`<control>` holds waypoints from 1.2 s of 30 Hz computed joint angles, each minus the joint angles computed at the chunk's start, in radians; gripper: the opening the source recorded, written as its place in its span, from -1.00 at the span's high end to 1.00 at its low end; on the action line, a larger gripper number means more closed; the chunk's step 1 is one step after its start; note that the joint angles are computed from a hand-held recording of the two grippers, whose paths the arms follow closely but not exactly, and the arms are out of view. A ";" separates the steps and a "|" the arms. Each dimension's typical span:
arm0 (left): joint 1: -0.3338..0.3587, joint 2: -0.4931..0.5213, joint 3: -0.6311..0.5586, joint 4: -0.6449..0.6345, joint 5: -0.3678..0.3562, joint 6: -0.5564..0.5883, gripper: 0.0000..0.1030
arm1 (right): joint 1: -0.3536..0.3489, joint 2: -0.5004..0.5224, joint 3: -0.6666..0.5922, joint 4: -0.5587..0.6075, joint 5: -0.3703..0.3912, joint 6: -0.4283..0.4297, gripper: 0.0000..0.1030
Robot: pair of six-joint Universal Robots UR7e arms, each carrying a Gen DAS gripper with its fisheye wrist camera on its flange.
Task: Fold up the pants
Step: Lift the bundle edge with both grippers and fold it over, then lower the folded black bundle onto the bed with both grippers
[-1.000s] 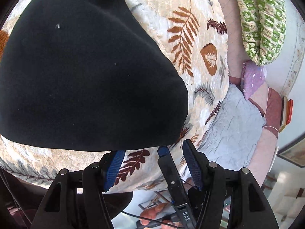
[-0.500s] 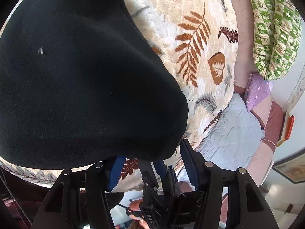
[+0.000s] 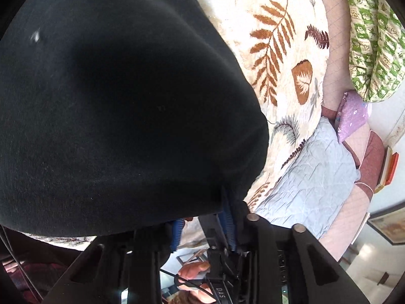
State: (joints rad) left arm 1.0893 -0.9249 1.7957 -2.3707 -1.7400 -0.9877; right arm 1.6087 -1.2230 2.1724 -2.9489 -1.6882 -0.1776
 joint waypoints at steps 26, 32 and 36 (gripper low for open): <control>0.035 0.046 -0.020 0.026 -0.041 0.069 0.82 | -0.064 0.035 0.000 -0.157 -0.028 0.182 0.67; 0.030 0.058 -0.041 0.031 -0.030 0.089 0.80 | -0.086 0.014 0.026 -0.182 0.108 0.257 0.32; 0.037 0.035 -0.032 0.052 -0.054 0.116 0.56 | -0.027 0.064 -0.008 -0.167 -0.102 0.230 0.33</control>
